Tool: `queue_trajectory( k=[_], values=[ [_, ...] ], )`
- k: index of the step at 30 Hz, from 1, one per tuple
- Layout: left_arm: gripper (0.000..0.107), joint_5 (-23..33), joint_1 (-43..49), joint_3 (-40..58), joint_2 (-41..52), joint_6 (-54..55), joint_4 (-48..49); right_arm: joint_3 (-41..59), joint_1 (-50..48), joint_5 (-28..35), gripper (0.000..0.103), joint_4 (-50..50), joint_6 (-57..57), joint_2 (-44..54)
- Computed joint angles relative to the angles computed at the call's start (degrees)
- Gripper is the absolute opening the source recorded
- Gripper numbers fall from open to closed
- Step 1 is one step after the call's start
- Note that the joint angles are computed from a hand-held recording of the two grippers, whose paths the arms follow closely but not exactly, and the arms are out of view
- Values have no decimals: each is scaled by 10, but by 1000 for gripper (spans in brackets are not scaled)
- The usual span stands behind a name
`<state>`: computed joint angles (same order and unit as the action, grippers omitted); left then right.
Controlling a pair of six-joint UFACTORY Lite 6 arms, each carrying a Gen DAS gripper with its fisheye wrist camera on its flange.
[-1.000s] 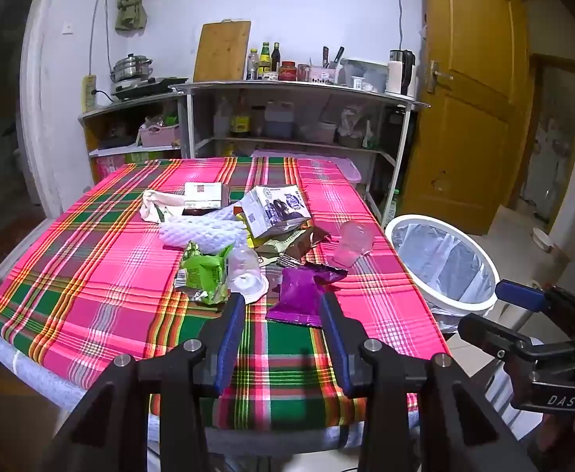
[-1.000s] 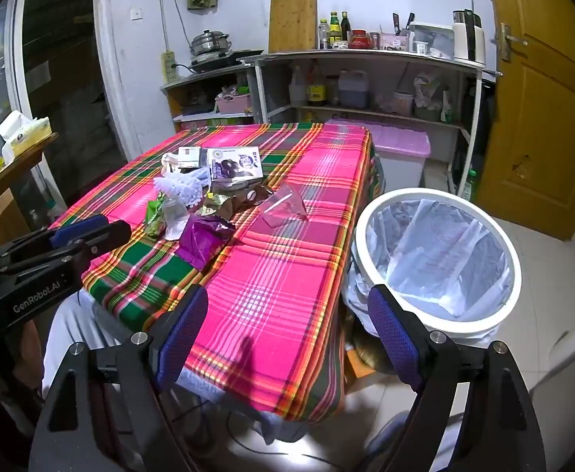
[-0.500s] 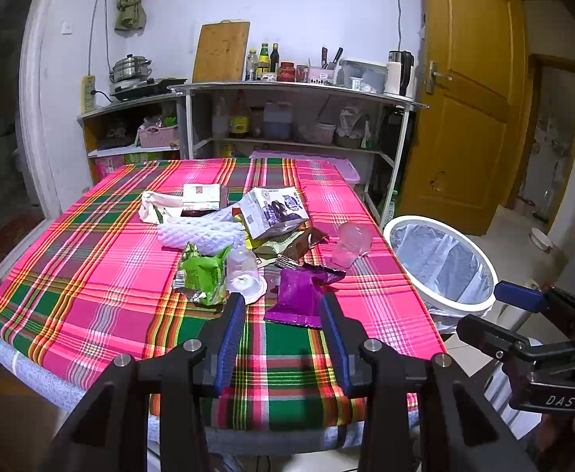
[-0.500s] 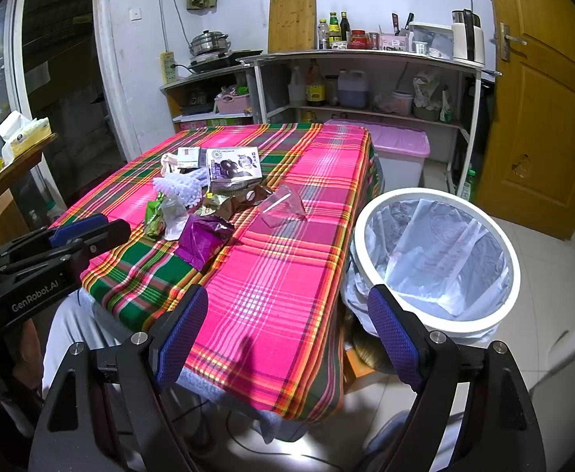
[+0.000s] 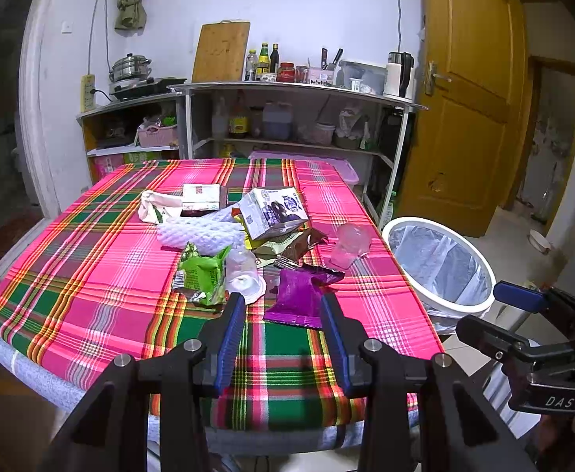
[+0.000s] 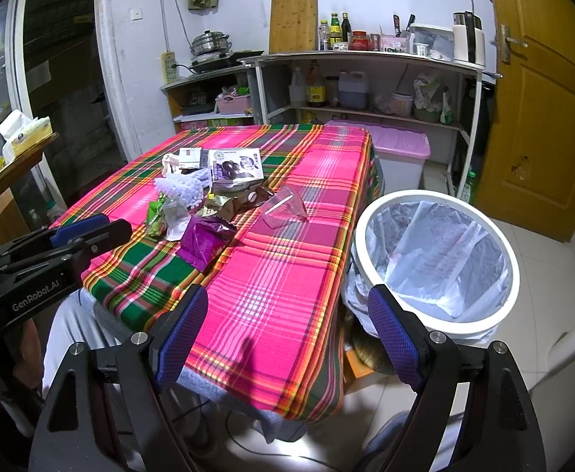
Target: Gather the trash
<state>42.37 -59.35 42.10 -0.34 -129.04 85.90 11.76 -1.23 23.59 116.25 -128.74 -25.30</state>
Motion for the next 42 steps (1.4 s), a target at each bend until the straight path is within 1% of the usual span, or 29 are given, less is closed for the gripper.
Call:
queue_trajectory(
  k=[25,31,33,34,37,40,42],
  values=[
    [39,5,-8,6,1,3,-10,3,1,-1,84,1,0,4],
    [39,12,-25,28,18,13,-28,6,-2,4,84,3,-6,13],
    [39,10,-27,34,27,10,-28,7,11,-4,84,11,-4,11],
    [39,4,-22,33,29,7,-22,14,6,5,84,31,-30,33],
    [39,-17,-5,28,34,-10,1,27,3,16,84,52,-57,62],
    [39,-50,20,19,30,-23,28,32,1,24,84,64,-72,79],
    [39,-61,31,23,38,-30,43,39,2,24,84,71,-80,91]
  ],
)
